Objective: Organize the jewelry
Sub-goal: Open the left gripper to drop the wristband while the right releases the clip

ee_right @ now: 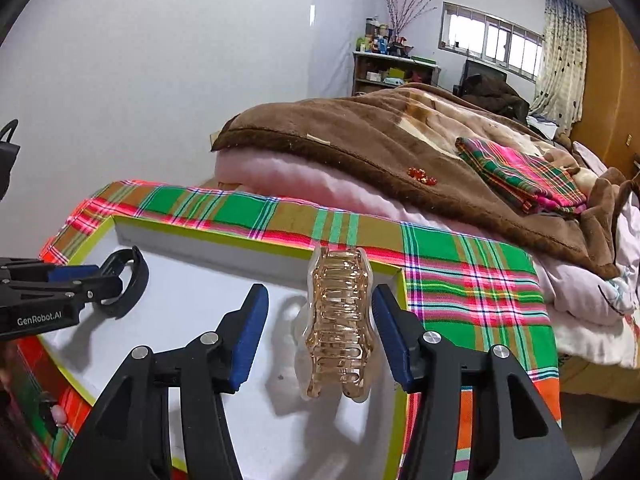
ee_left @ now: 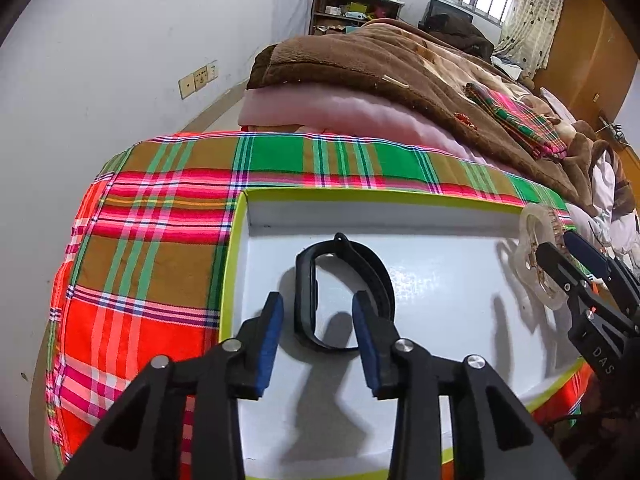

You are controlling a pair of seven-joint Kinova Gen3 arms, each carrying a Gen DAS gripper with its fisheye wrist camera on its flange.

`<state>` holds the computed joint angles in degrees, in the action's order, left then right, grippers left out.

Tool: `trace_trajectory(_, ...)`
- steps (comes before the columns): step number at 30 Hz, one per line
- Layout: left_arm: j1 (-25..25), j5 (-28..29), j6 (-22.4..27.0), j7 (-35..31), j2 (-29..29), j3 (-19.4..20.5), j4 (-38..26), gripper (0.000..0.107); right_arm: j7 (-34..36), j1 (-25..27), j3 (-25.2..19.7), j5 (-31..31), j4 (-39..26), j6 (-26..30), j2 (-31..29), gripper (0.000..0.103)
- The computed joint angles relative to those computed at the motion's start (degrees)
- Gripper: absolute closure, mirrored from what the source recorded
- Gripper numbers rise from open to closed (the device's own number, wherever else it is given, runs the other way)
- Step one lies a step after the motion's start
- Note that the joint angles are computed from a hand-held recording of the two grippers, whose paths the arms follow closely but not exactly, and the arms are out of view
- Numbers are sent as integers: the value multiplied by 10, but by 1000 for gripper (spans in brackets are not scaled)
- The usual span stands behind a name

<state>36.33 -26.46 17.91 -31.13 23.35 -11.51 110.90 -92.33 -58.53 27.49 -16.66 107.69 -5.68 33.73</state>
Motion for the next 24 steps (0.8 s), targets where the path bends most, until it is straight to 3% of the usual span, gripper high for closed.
trace_trajectory(11,42,-44,8,62,-18,-28,12,62,13,-27,22,-34,27,-22,-15,48)
trace_trajectory(24,87,-184,54,225,-72,-13,48,61,93,-71,34,-131,91,-66,-75,48)
